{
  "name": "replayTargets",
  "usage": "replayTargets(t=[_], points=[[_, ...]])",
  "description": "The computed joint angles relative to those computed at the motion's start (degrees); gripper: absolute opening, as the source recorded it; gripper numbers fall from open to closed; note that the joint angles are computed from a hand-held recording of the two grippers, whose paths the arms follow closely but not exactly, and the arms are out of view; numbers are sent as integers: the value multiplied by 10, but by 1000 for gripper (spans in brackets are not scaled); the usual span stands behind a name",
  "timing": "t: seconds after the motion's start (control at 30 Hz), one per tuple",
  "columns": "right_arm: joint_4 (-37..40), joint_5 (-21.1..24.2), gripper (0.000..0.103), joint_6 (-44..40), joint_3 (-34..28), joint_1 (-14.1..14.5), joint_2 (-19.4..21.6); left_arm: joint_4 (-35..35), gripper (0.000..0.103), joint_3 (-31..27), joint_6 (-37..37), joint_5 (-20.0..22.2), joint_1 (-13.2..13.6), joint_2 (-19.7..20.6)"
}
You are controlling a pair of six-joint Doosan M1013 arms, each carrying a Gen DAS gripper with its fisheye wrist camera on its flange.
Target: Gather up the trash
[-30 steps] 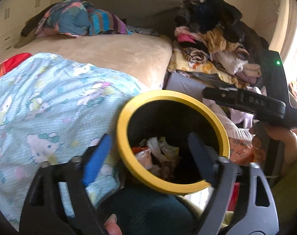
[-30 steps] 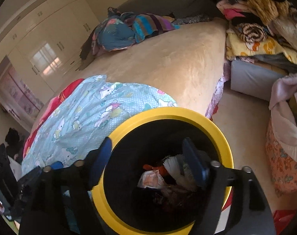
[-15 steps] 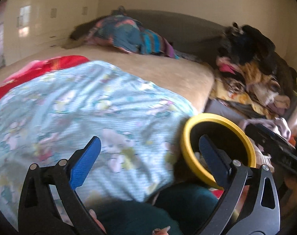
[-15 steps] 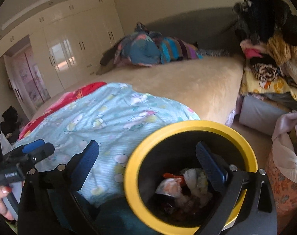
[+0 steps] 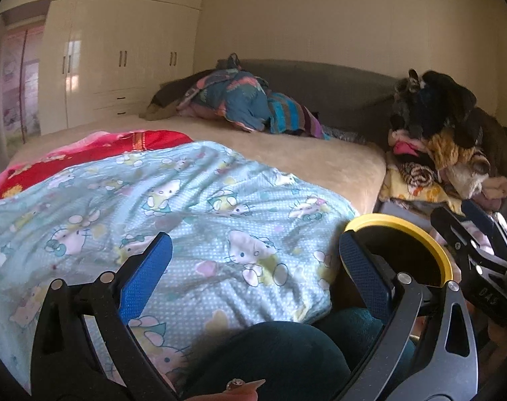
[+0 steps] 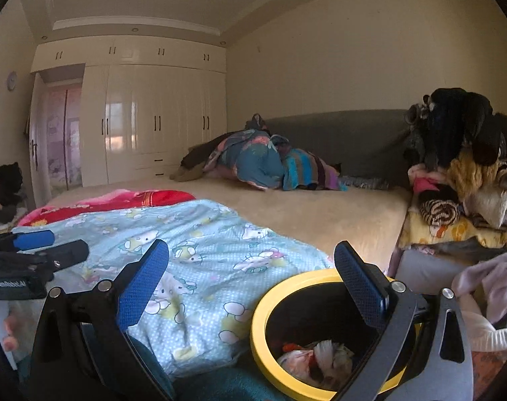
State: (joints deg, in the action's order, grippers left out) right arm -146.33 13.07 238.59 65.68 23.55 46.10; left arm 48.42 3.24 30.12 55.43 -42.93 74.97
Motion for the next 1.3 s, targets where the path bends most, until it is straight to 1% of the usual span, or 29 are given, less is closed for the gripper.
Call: replayTargets(t=[0.03,0.1,0.17,0.37,0.47,0.57,0.67,0.8,1.17,1.2,1.3], points=[[10,-3,97,-8,-2,-1,1,6,92,19,-10,-6,0,-9],[33,-8,97,-26,-3,-1,1,14,92,36,-22,-8,0,-16],[55,-10,97,-44,-4,-1,2,15,92,35,-23,-6,0,-16],[56,-10,97,-50,-3,1,2,18,92,39,-23,-7,-1,-17],[60,-12,97,-53,-5,1,3,24,92,58,-32,-14,-2,-26],[76,-11,97,-66,-4,2,3,20,92,48,-27,-9,-2,-21],[89,-11,97,-76,-4,3,3,22,92,58,-33,-11,-1,-26],[102,-14,97,-87,-6,3,4,21,92,54,-30,-11,-1,-24],[101,-13,97,-86,-6,3,4,22,92,53,-30,-10,-1,-24],[100,-13,97,-85,-6,3,4,24,92,61,-33,-12,-1,-27],[96,-15,97,-82,-6,3,4,22,92,54,-30,-10,-1,-24]])
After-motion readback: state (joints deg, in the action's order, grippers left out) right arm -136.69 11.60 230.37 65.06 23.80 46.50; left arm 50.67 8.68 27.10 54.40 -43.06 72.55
